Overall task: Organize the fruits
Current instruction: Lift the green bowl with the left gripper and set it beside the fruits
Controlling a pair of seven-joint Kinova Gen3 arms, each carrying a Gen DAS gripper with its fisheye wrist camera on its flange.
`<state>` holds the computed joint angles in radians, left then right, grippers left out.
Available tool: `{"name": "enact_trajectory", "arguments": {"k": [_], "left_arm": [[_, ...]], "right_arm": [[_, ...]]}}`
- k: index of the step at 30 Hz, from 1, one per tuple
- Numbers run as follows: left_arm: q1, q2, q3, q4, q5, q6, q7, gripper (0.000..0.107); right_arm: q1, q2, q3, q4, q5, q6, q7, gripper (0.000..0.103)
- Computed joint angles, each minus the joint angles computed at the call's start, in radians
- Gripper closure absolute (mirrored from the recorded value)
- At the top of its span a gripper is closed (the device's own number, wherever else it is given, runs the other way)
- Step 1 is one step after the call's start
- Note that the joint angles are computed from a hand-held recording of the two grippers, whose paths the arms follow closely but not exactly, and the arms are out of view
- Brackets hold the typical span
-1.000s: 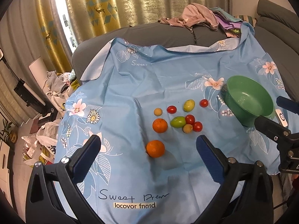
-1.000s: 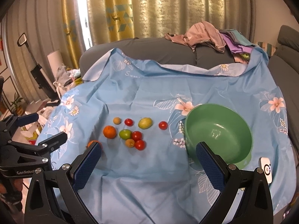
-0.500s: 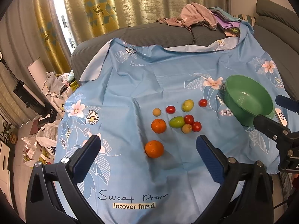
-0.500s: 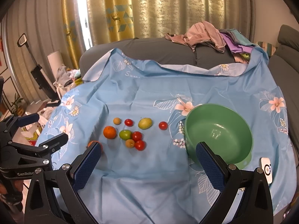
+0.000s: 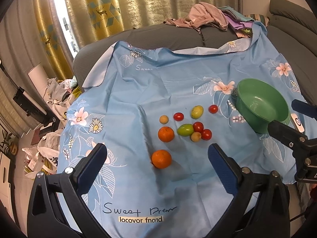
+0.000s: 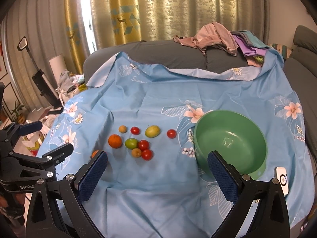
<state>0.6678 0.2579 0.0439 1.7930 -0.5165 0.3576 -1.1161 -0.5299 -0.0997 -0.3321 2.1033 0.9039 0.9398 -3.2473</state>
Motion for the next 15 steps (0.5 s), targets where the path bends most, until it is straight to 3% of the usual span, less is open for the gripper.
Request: {"name": "enact_trajectory", "arguments": {"k": [15], "left_arm": [[-0.008, 0.011, 0.013, -0.005, 0.021, -0.007, -0.027, 0.005]], "right_arm": [[0.004, -0.004, 0.001, 0.003, -0.003, 0.001, 0.0, 0.001]]}}
